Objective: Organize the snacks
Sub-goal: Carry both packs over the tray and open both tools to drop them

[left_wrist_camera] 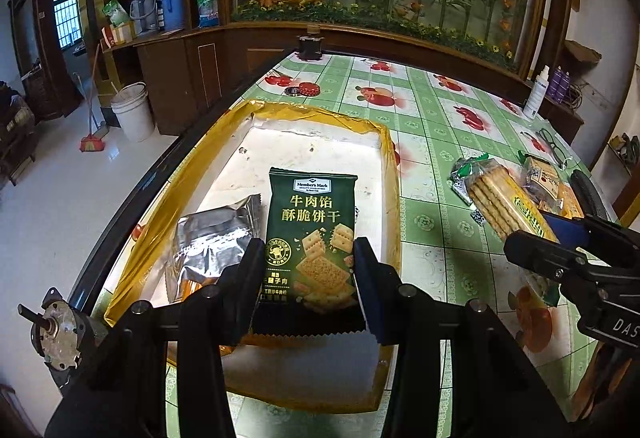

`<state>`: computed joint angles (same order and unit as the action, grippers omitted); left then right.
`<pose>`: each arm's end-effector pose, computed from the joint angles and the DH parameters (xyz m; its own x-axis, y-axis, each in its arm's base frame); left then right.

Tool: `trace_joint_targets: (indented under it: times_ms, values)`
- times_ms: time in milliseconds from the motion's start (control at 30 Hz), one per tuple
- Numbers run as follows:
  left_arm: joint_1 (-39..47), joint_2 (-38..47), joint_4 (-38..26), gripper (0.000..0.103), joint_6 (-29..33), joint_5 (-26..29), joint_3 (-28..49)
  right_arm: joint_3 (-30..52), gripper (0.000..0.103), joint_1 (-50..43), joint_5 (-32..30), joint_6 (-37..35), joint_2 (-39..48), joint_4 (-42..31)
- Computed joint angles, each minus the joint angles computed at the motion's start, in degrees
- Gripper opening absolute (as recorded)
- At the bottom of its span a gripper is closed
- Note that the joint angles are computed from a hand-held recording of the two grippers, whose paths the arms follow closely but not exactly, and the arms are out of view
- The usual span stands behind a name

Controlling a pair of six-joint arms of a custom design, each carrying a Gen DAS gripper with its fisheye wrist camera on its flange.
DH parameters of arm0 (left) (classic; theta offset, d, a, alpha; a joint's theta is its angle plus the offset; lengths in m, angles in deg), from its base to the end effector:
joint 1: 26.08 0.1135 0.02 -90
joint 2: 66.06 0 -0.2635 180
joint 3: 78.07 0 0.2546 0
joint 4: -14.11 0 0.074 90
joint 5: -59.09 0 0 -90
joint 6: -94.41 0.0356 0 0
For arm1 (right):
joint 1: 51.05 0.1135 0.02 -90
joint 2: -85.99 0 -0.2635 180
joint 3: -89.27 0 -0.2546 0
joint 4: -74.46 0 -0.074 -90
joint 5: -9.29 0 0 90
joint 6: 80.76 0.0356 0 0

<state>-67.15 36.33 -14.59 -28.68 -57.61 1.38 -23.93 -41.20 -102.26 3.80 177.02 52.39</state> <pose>0.2945 -0.2354 0.1887 -0.7009 -0.0361 -0.7123 -0.0071 0.9990 -0.0436 0.3238 0.0695 0.1950 -0.6703 -0.2059 -0.7129 -0.4748 0.8573 0.1989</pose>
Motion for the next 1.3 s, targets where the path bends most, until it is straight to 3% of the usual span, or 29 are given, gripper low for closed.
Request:
trace_joint_targets:
  times_ms: [400,667,900,1133,1300]
  values:
    - [4.39,-1.38,2.44,0.043,-0.71,2.29,-4.26,8.65,0.047,5.38,-0.07,3.7,10.42,1.33]
    - [7.04,-0.31,3.05,0.043,0.16,4.19,-4.01,26.83,0.047,10.26,3.41,5.08,26.57,-2.9]
    - [9.23,1.22,3.45,0.043,0.79,5.63,-3.27,36.95,0.048,11.42,5.01,5.5,34.6,-7.01]
    - [9.99,2.4,3.28,0.043,0.2,6.34,-2.92,39.87,0.047,12.21,5.97,4.65,36.67,-8.09]
    - [10.41,0.37,4.64,0.049,-0.7,7.43,-4.32,35.96,0.049,11.61,5.48,5.02,33.43,-5.9]
